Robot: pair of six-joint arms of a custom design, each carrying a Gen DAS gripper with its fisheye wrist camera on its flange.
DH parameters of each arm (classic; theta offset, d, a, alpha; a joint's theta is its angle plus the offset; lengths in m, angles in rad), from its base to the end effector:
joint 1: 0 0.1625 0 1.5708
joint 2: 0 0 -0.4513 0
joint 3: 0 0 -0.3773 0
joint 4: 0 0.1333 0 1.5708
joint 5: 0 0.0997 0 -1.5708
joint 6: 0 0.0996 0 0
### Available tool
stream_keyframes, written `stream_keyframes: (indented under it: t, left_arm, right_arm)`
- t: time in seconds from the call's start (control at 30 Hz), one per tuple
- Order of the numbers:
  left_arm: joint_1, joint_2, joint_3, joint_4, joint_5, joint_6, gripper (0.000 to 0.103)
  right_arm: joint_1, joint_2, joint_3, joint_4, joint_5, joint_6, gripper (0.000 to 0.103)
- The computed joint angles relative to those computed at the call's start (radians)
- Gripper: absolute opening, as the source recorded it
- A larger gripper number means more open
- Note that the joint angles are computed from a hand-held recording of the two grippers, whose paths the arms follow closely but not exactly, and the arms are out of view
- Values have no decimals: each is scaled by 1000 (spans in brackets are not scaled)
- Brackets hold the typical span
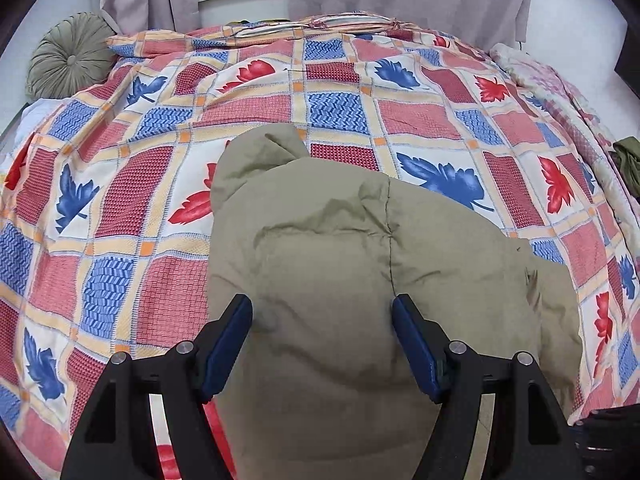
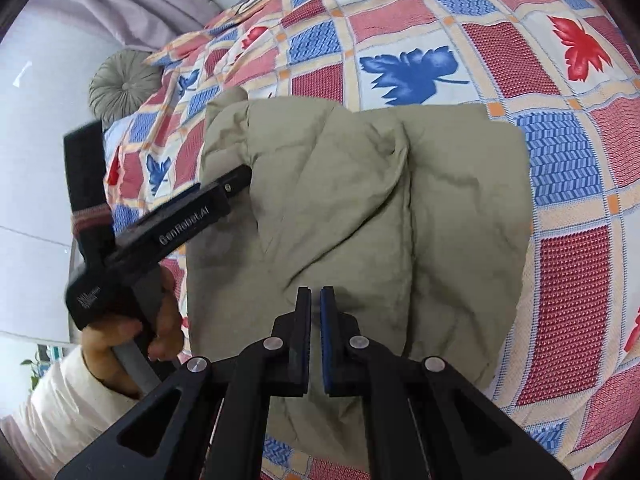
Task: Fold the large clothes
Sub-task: 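Lower the rolled bundle onto the quilt with both grippers and press it, then open both grippers and pull them back from the folded jacket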
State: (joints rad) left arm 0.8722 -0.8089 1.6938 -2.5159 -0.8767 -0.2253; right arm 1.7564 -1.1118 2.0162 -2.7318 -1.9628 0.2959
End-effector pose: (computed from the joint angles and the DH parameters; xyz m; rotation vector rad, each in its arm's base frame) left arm -0.2702 -0.6280 0.1266 0.5609 2.4420 -0.4714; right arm 0.1957 -0.5259 0.2068 -0.2246 -2.7747 0.4804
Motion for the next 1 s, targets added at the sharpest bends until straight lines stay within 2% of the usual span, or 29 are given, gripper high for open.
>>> stream_keyframes:
  t: [0.1,0.23,0.4,0.63,0.83,1.0]
  left_arm:
    - [-18,-75,77,8,6,-22,73]
    - [-34,-157,180,71,12,-108,73]
    - [-31,-206,238,145,-33,-243,73]
    - [-43,-223,214,255,-70,-282,73]
    - [-68,-260,190,369,-102,-308,73]
    - [-104,-307,178,480,-130,-333,73]
  right_arm:
    - [-8,10,17,-3,10,6,4]
    - [-6,29,30,-7,-27,-7,4]
    - [-7,33,33,22,-37,28,4]
    - [41,-12,23,119,-61,51,6]
    - [85,-82,42,206,-66,159,6]
    - [134,-139,37,322,-101,253,6]
